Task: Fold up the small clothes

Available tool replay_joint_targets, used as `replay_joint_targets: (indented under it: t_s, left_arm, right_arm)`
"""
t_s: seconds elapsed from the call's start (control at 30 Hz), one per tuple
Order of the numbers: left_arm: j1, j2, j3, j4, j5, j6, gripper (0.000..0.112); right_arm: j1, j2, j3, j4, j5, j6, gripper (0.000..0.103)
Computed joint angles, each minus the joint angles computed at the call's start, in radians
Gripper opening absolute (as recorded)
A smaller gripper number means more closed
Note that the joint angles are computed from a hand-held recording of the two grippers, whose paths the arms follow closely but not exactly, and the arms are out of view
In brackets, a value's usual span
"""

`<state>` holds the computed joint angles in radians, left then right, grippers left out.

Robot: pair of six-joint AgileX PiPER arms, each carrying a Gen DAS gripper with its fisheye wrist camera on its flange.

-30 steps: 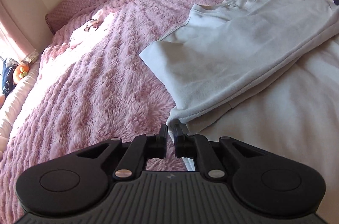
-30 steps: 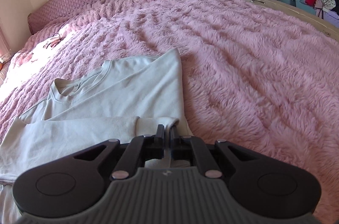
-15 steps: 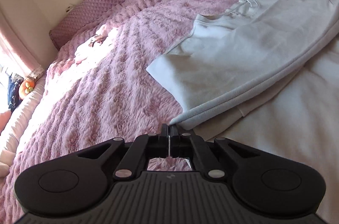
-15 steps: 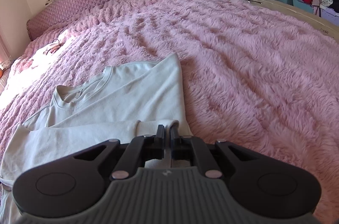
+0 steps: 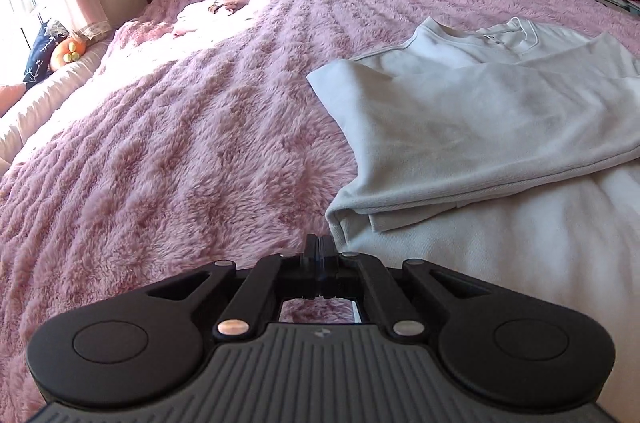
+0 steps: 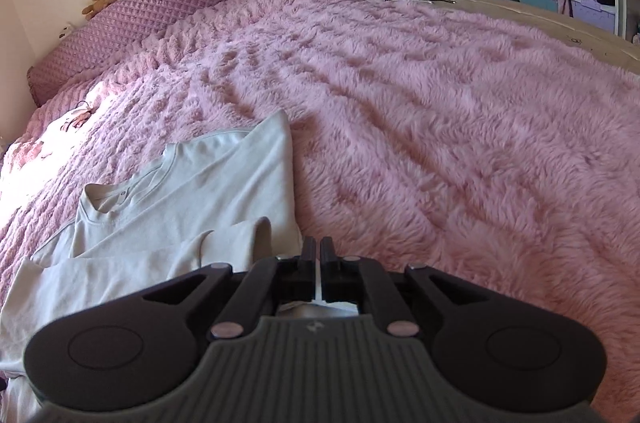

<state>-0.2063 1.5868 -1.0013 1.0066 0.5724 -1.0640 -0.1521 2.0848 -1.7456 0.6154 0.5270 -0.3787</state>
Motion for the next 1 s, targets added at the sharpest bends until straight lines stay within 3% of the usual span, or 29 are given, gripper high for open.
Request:
replay_joint_targets:
  t_s: [0.13, 0.2, 0.23, 0.27, 0.4, 0.47, 0.5, 0.53, 0.57, 0.8, 0.87, 0.93, 1.0]
  left_arm:
    - [-0.001, -0.065, 0.015, 0.079, -0.060, -0.095, 0.005]
    - [0.010, -0.066, -0.003, 0.086, -0.106, -0.111, 0.006]
    - [0.019, -0.050, -0.029, 0.059, -0.126, -0.091, 0.007]
    - [0.025, -0.028, -0.060, 0.030, -0.135, -0.072, 0.008]
    - [0.048, 0.035, -0.115, -0.053, -0.187, -0.016, 0.008]
    - [0.053, 0.059, -0.130, -0.101, -0.192, 0.015, 0.008]
    - [0.056, 0.069, -0.138, -0.133, -0.194, 0.037, 0.008]
    - [0.055, 0.076, -0.139, -0.142, -0.190, 0.032, 0.008]
    - [0.054, 0.078, -0.135, -0.148, -0.191, 0.028, 0.008]
    - [0.066, 0.067, -0.110, -0.132, -0.232, -0.024, 0.012]
    - [0.071, 0.085, -0.132, -0.163, -0.226, -0.004, 0.012]
    - [0.072, 0.095, -0.145, -0.155, -0.230, -0.027, 0.012]
    - [0.069, 0.112, -0.167, -0.173, -0.222, -0.013, 0.014]
  right_arm:
    - [-0.012, -0.044, 0.044, 0.212, 0.046, -0.229, 0.004]
    - [0.001, -0.050, 0.038, 0.206, 0.062, -0.229, 0.019]
    - [0.008, -0.048, 0.033, 0.201, 0.062, -0.214, 0.039]
    - [0.013, -0.046, 0.033, 0.206, 0.054, -0.204, 0.047]
    - [0.047, 0.024, -0.065, 0.055, 0.037, -0.029, 0.047]
    - [0.040, 0.128, -0.221, 0.017, 0.134, 0.082, 0.046]
    - [0.032, 0.189, -0.318, 0.017, 0.207, 0.131, 0.041]
    - [0.029, 0.238, -0.398, 0.011, 0.264, 0.181, 0.008]
    - [0.026, 0.266, -0.438, 0.022, 0.290, 0.199, 0.000]
    - [0.026, 0.089, -0.154, 0.112, 0.054, 0.035, 0.000]
    - [0.020, 0.128, -0.209, 0.045, 0.094, 0.065, 0.000]
    - [-0.003, 0.211, -0.325, 0.028, 0.215, 0.119, 0.001]
    - [-0.013, 0.231, -0.338, 0.035, 0.230, 0.124, 0.006]
